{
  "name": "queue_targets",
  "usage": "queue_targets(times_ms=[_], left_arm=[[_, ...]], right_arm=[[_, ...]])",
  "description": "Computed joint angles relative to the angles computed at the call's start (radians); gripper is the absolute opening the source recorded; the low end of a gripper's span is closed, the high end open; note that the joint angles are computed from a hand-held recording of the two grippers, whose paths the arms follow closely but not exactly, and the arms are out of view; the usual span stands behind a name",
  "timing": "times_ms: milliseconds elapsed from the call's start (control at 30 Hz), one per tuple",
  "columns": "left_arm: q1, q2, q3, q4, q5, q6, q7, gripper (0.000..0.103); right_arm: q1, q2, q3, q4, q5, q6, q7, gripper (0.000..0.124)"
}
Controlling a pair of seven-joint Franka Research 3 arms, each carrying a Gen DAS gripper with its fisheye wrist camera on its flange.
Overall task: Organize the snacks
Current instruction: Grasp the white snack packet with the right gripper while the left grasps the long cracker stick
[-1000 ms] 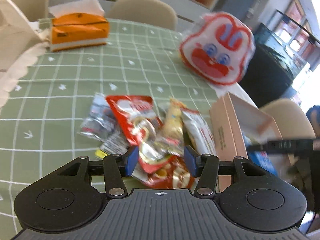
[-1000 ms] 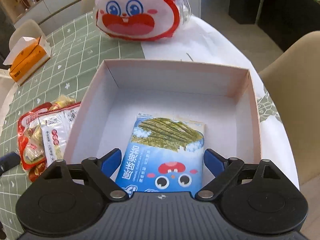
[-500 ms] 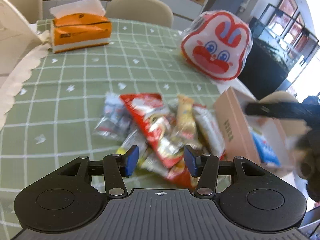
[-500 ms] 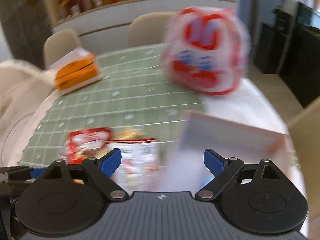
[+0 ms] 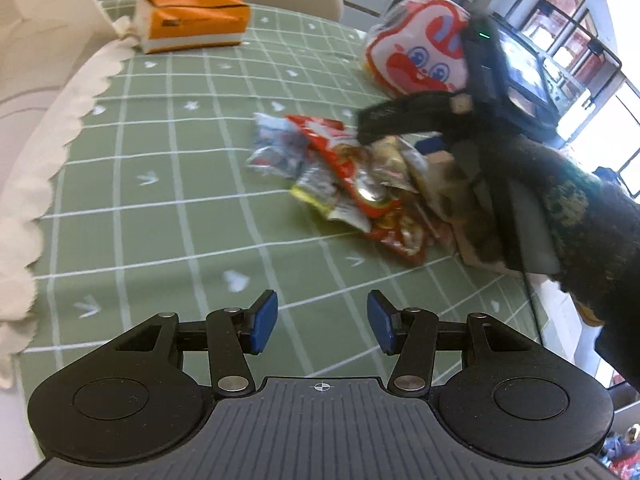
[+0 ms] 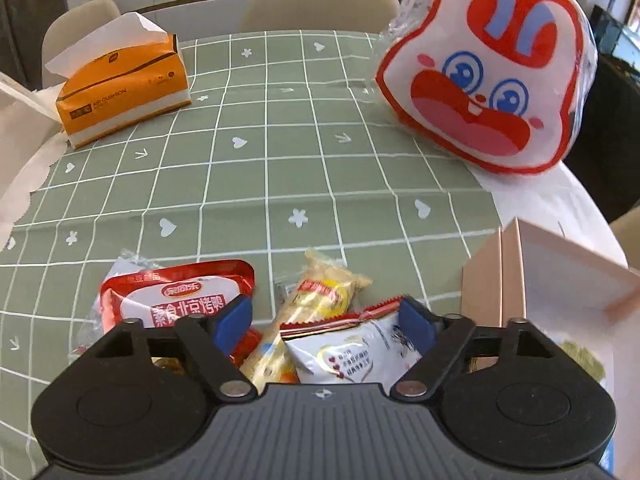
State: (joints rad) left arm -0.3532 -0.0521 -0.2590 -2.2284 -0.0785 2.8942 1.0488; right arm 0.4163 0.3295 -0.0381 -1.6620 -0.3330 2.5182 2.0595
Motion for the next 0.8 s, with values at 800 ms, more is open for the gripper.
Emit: queue_targets(times_ms=[800], left_arm=[[-0.045,-0.048,0.033,-0.070,-0.253,0.081,0.228,0.055]], right_arm=[[-0.048,-0.442,0.162,-0.556,0.368,0.121,-0.166,0.046]])
